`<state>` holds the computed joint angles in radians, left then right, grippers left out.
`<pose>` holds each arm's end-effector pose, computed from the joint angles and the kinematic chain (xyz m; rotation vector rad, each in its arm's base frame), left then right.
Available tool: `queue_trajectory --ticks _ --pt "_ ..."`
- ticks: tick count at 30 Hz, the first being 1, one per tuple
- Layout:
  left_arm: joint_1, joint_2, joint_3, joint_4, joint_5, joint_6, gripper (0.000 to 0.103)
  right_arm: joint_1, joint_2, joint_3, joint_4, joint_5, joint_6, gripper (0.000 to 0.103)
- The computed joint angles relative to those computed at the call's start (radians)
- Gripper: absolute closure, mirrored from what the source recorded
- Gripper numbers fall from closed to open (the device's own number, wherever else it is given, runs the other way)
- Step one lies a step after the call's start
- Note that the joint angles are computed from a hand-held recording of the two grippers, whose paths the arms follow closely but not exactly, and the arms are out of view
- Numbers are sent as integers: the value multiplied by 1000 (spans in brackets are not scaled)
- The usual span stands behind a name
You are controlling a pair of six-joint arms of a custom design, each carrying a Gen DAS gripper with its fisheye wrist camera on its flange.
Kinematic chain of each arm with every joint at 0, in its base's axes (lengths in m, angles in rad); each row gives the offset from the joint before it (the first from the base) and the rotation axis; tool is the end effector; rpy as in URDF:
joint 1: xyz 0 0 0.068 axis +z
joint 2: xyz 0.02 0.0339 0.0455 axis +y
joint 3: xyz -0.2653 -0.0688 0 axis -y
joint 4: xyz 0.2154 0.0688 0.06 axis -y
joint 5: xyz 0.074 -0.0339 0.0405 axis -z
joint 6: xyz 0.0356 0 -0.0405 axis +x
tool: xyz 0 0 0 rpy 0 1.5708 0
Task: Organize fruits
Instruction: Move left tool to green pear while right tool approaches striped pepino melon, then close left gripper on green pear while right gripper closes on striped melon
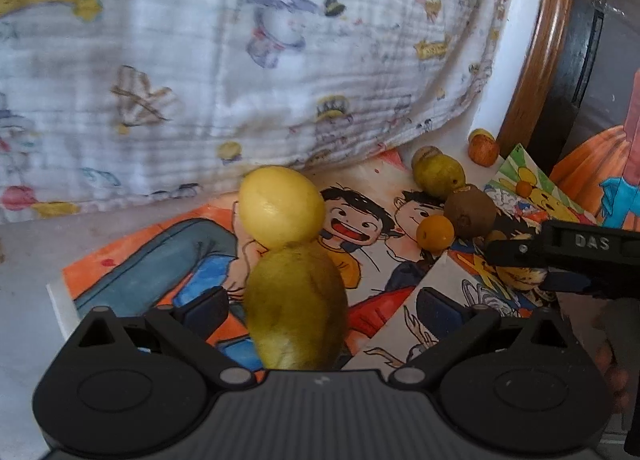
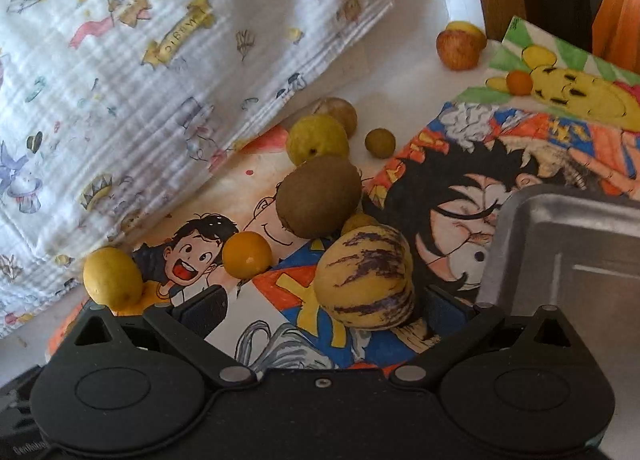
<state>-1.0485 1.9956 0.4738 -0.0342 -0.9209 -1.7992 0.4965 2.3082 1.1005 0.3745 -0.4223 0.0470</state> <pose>0.1250 -0.1603 0.0475 -0.8231 2.0666 0.1453 0.3470 0.2046 0.0510 -0.7398 2.3304 0.7559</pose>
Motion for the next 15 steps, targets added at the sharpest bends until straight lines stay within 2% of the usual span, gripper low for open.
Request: queue_trajectory --ticks 2,7,11,15 --pt "20 11 -9 62 12 46 2 1 12 5 20 -6 0 1" --pt "34 45 -13 128 -10 94 2 4 25 -5 70 -15 12 3" --pt "25 64 6 94 -28 62 8 21 19 -52 140 32 2 9" --pt "25 65 2 82 -42 14 16 29 14 -95 198 68 -15 20"
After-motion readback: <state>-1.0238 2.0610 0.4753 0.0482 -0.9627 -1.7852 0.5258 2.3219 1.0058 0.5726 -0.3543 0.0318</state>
